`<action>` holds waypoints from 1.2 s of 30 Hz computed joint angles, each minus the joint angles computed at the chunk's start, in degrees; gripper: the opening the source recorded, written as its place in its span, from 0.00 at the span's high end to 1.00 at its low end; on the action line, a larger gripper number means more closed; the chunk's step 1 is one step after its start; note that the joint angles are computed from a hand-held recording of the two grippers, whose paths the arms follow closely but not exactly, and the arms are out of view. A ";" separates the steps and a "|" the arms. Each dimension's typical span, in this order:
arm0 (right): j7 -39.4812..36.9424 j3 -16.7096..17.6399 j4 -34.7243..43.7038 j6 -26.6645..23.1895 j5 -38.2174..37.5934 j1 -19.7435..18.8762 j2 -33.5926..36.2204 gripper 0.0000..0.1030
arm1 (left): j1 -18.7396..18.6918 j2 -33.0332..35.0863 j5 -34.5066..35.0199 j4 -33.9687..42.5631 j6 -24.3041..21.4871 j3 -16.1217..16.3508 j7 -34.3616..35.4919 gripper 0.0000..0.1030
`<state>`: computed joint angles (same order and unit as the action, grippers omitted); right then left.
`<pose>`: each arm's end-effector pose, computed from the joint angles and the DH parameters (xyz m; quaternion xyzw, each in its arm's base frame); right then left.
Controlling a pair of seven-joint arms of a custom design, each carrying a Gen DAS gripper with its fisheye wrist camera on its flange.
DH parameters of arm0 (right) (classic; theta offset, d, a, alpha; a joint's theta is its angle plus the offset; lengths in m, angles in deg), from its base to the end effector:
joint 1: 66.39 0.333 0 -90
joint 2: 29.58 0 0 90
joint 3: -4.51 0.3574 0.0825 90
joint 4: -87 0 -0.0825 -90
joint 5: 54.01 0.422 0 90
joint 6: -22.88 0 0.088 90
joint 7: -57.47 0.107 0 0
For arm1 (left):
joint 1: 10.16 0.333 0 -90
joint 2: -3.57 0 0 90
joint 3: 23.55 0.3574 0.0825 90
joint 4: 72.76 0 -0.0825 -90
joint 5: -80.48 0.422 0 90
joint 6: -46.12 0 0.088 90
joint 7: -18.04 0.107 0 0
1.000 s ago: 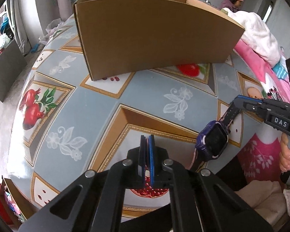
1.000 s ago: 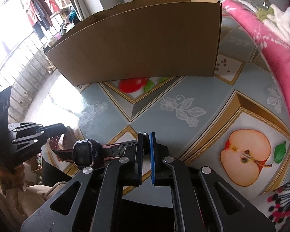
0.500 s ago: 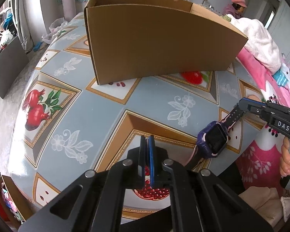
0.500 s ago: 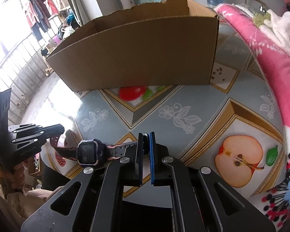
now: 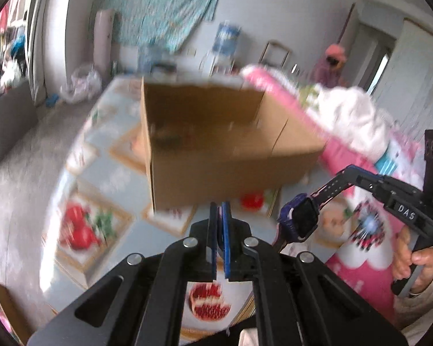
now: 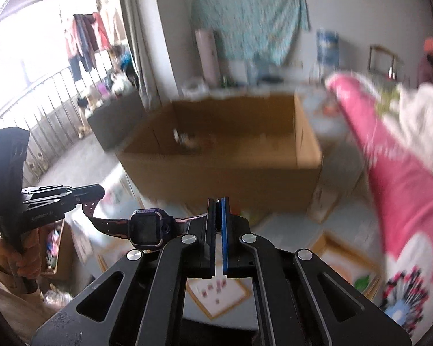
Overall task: Organize jewelry
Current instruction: 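Lift the smartwatch with the left tool over the cardboard box, then lower the smartwatch into the box and open the left tool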
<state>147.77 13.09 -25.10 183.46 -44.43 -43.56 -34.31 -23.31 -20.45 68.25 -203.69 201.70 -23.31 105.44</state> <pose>0.5302 0.3188 0.6540 -0.7491 0.4866 -0.1697 0.4163 0.4851 -0.1030 0.6438 -0.6345 0.6504 -0.3751 0.1835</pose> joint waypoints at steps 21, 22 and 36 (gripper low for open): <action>-8.37 -4.35 30.88 -17.65 1.00 -1.92 21.70 0.99 | 6.94 28.04 -11.03 32.00 -16.14 -4.32 8.53 0.97; -8.48 -4.63 32.46 -19.52 -0.16 -1.81 22.74 0.99 | 7.46 29.23 -10.68 33.12 -17.70 -5.13 8.16 0.97; -9.82 -7.84 44.76 -30.55 -10.82 0.33 30.96 0.90 | 12.02 32.55 -11.38 35.07 -23.75 -11.47 7.25 0.54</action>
